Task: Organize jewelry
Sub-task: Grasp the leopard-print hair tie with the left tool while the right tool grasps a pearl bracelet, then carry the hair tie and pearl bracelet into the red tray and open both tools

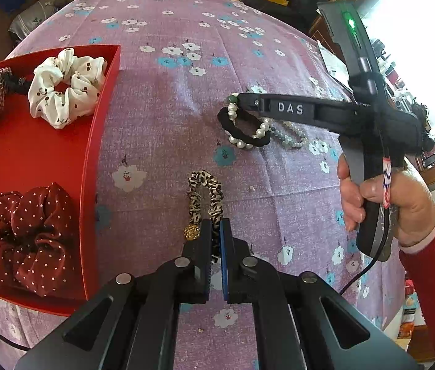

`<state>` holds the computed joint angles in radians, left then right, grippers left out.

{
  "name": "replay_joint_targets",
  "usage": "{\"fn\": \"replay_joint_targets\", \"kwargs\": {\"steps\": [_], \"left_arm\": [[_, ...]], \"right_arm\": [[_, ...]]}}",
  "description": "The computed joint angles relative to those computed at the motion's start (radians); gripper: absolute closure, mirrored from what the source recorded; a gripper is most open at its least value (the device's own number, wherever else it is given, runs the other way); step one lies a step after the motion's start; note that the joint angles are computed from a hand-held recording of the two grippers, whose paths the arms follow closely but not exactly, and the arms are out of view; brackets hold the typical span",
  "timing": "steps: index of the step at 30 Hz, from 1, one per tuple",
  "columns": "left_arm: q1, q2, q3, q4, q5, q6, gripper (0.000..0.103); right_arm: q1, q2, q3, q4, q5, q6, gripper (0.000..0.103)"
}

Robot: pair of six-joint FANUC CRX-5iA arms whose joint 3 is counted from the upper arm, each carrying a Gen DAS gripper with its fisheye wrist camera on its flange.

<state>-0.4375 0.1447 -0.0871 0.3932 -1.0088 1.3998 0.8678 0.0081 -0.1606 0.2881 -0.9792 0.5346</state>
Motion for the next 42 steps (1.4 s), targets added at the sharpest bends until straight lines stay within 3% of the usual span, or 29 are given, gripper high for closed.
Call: {"fn": "replay_joint_targets", "kwargs": {"steps": [2,5,6,12,18,25,31,35,42], "left_arm": [[-0.001,0.001,0.001,0.003,-0.002,-0.001,0.099],[-0.003,0.003,0.003,0.011,-0.002,-0.001,0.099],[-0.004,0.003,0.003,0.016,-0.001,-0.002,0.099],[0.000,-0.014,-0.009,0.061,-0.002,-0.015,0.099],[0.008,-0.054,-0.033,0.111,-0.003,-0.030,0.099],[0.008,-0.098,-0.061,0.136,-0.011,-0.040,0.099],[0.014,-0.128,-0.086,0.148,-0.021,-0.050,0.099],[0.024,-0.145,-0.104,0.174,-0.024,-0.065,0.099],[0.030,-0.165,-0.105,0.162,-0.030,-0.064,0.099]], "right_arm": [[0.009,-0.006,-0.013,0.020,-0.007,-0.007,0.069],[0.027,0.005,-0.010,0.058,-0.048,0.002,0.091],[0.026,0.007,-0.006,0.053,-0.049,0.004,0.092],[0.021,-0.071,-0.059,0.047,0.008,-0.134,0.092],[0.092,-0.212,-0.139,0.143,0.020,-0.311,0.092],[0.233,-0.363,-0.223,0.278,-0.070,-0.547,0.092],[0.363,-0.458,-0.269,0.311,-0.176,-0.695,0.092],[0.445,-0.482,-0.283,0.325,-0.241,-0.771,0.092],[0.498,-0.490,-0.290,0.343,-0.270,-0.838,0.092]]}}
